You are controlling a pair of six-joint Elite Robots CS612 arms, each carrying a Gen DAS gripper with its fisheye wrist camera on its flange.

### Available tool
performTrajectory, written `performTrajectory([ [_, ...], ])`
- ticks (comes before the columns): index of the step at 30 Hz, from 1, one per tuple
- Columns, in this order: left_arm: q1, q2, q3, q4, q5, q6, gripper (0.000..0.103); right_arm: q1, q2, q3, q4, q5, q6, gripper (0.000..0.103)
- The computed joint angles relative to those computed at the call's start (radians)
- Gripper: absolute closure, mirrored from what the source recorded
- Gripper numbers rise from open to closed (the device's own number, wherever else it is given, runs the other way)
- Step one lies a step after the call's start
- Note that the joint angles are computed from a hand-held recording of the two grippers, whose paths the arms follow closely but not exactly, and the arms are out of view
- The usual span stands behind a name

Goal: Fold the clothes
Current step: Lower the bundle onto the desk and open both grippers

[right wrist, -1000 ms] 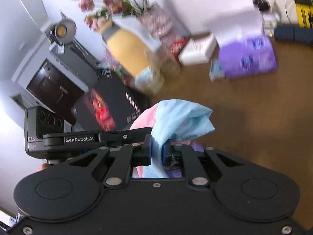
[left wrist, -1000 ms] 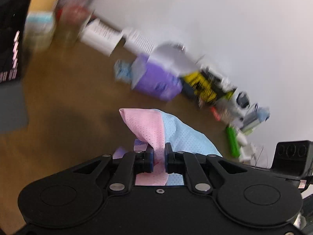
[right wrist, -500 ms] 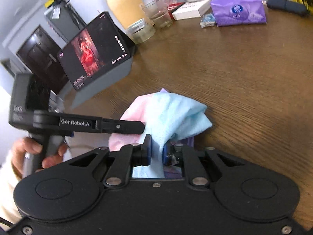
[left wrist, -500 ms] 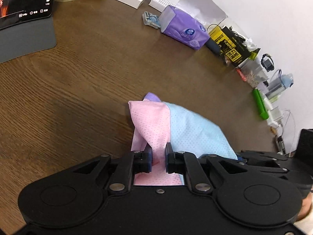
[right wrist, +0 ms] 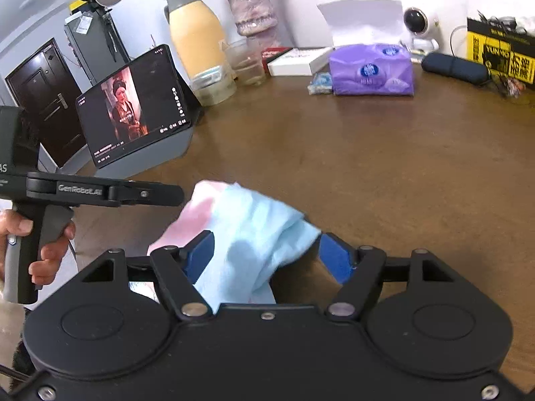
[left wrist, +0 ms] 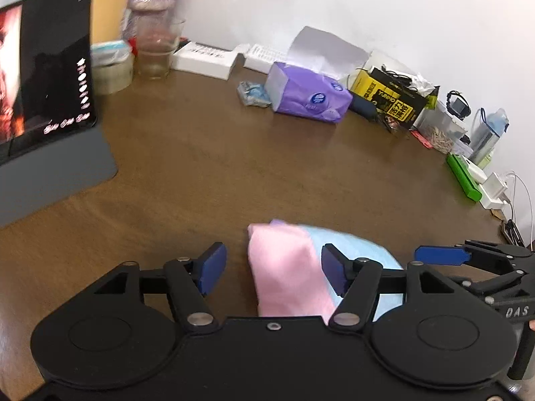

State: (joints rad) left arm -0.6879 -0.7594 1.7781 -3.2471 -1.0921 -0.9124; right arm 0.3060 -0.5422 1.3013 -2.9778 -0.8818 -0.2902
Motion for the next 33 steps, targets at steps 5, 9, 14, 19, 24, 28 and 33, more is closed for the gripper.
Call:
performTrajectory([
  [5, -0.015, 0.031, -0.1, 0.247, 0.097, 0.081, 0.041, 0.056, 0.018, 0.015, -0.159, -0.274, -0.122, 0.028],
  [9, -0.009, 0.049, -0.129, 0.291, 0.078, 0.077, 0.041, 0.079, 0.039, 0.013, -0.221, -0.364, -0.214, 0.029],
  [14, -0.01, 0.032, -0.08, 0.169, 0.098, 0.071, 0.041, 0.05, 0.017, 0.037, -0.234, -0.264, -0.169, 0.028],
  [19, -0.019, 0.007, -0.047, 0.182, 0.067, 0.091, 0.041, 0.032, -0.017, 0.09, -0.224, -0.187, -0.228, 0.028],
  [24, -0.032, 0.023, -0.08, 0.334, 0.109, 0.083, 0.04, 0.061, -0.005, 0.102, -0.253, -0.296, -0.314, 0.028],
  [28, -0.031, 0.002, -0.049, 0.256, 0.107, 0.05, 0.041, 0.047, -0.023, 0.124, -0.262, -0.256, -0.277, 0.028],
  [33, -0.09, -0.045, 0.032, 0.021, 0.234, 0.098, 0.023, -0.028, -0.11, 0.248, -0.352, -0.067, -0.146, 0.017],
])
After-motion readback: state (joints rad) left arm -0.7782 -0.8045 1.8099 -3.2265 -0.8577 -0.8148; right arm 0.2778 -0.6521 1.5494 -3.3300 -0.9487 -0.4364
